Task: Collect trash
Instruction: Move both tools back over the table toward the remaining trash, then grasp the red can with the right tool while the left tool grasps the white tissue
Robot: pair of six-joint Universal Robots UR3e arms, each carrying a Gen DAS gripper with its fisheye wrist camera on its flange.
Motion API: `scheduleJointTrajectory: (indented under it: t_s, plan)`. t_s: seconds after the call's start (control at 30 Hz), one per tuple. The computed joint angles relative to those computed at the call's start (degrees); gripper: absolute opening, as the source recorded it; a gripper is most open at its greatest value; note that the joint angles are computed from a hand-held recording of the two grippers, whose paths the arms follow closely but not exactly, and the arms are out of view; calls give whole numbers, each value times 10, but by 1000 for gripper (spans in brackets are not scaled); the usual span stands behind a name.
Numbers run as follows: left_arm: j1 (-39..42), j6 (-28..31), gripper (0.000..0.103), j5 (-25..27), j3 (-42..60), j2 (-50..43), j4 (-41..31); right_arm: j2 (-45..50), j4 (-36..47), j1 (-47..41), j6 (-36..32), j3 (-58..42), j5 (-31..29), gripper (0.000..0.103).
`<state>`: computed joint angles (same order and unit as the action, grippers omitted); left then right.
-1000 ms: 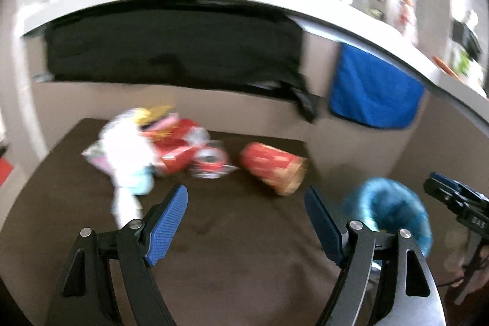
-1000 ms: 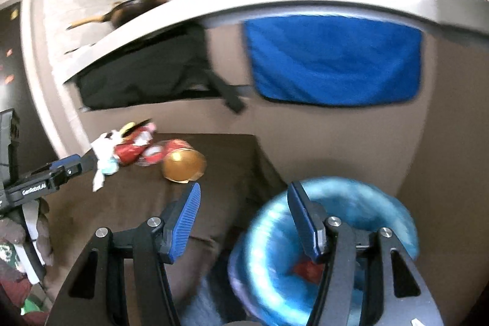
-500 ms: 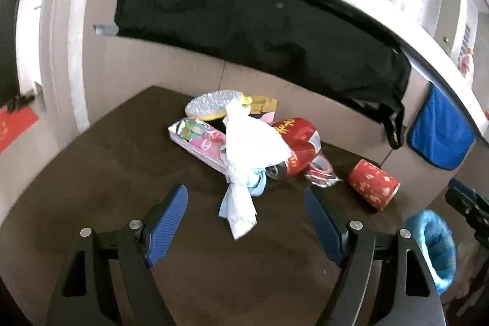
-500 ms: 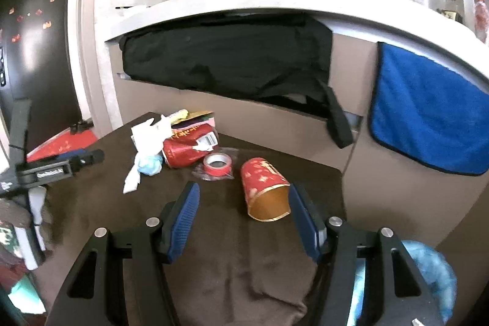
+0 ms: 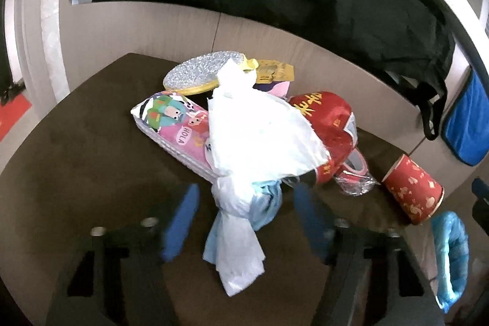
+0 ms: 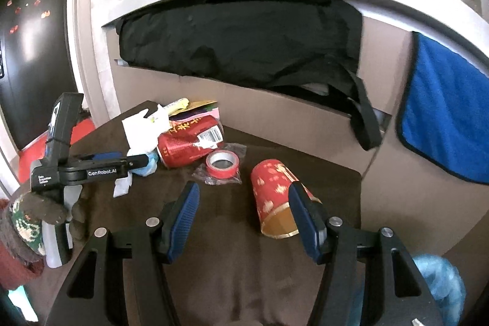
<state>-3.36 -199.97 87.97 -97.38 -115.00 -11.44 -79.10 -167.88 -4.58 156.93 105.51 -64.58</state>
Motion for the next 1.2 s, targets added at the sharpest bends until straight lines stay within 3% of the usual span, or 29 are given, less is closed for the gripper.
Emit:
scheduleJointTrajectory:
  t_s: [0.03, 0.23, 0.3, 0.43, 0.57, 0.8, 0.9, 1.0, 1.1, 1.2]
  plan:
    - [3, 4, 39, -2, -1, 0, 0, 15, 10, 7, -2, -22, -2, 58]
    - [35, 6, 37, -47, -103, 81, 55, 113, 124, 25, -43, -186, -6, 58]
    - [43, 1, 37, -57, -139, 115, 67, 140, 131, 33, -35, -218, -24, 58]
    - [51, 7, 37, -68, -193, 166, 80, 171, 153, 48, -12, -252, 0, 58]
    - [70, 12, 37, -85, -245, 220, 86, 216, 165, 98, -10, -316, -34, 58]
    - [118, 19, 38, -107, -322, 282, 121, 357, 266, 149, 117, -532, -56, 58]
    - [143, 21, 38, -131, -341, 294, 123, 396, 260, 157, 159, -568, -60, 58]
    - [167, 22, 38, -150, -360, 303, 130, 421, 237, 154, 216, -589, -53, 69]
    - [181, 22, 38, -161, -365, 302, 134, 480, 289, 143, 268, -687, -17, 77]
    - [188, 22, 38, -168, -367, 297, 140, 534, 328, 132, 303, -772, 26, 79]
